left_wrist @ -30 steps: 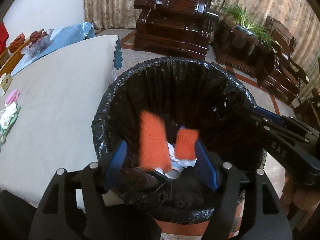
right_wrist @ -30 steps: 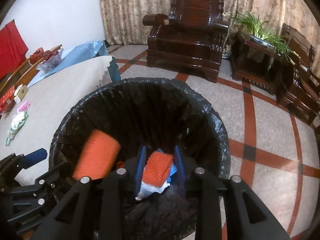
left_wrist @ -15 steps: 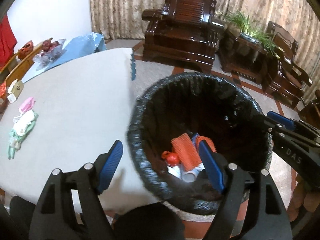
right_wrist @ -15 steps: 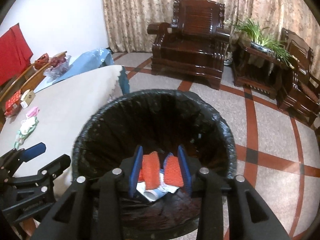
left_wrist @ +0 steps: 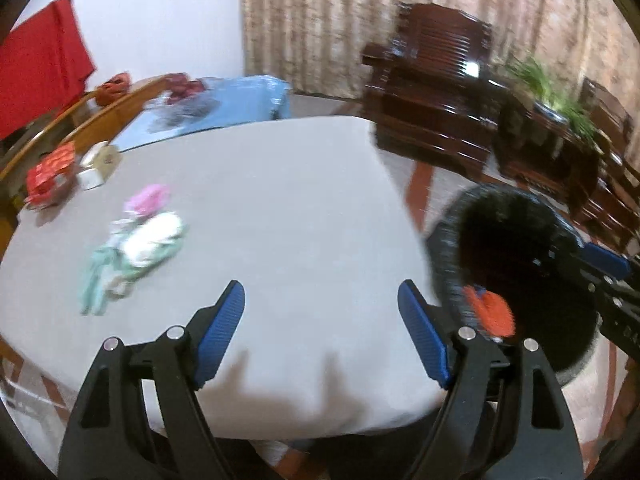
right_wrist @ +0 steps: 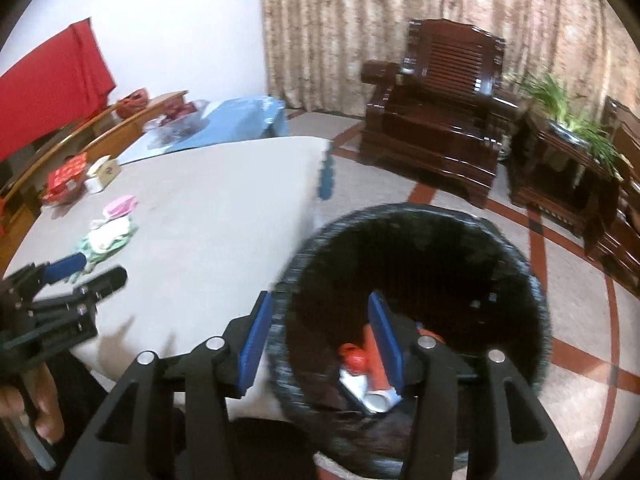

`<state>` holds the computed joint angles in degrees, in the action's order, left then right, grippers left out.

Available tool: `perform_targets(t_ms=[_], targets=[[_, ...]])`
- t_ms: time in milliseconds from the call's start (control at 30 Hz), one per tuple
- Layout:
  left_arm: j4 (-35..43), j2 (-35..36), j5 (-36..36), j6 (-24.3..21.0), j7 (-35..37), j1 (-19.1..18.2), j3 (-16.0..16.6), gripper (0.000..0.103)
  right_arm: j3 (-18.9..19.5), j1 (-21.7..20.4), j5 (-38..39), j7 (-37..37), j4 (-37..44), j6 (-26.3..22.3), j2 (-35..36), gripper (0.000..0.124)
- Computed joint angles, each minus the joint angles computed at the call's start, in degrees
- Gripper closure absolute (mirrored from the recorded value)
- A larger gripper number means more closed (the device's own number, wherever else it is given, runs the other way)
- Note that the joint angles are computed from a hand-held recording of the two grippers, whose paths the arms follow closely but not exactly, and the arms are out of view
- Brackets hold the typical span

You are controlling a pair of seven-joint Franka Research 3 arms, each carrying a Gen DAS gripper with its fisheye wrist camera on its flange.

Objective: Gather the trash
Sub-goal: 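Move both tools back over the green gloves and white tissue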

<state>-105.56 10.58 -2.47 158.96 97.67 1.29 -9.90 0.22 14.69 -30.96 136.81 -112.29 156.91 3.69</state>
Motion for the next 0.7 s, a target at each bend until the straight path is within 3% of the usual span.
perform_targets(t_ms=[200, 700], targets=[[1.7, 0.9, -0.1, 1.5, 1.2, 3.7, 2.2, 0.026, 0.6, 3.5, 0.7, -1.3, 7.4, -1.2, 5.1, 0.074], [4.2, 4.3, -6.9, 3.9, 12.6, 13.5, 2.2, 0.026, -1.9, 13.5, 8.1, -8.8, 29.7, -6.6, 21.2, 0.074]])
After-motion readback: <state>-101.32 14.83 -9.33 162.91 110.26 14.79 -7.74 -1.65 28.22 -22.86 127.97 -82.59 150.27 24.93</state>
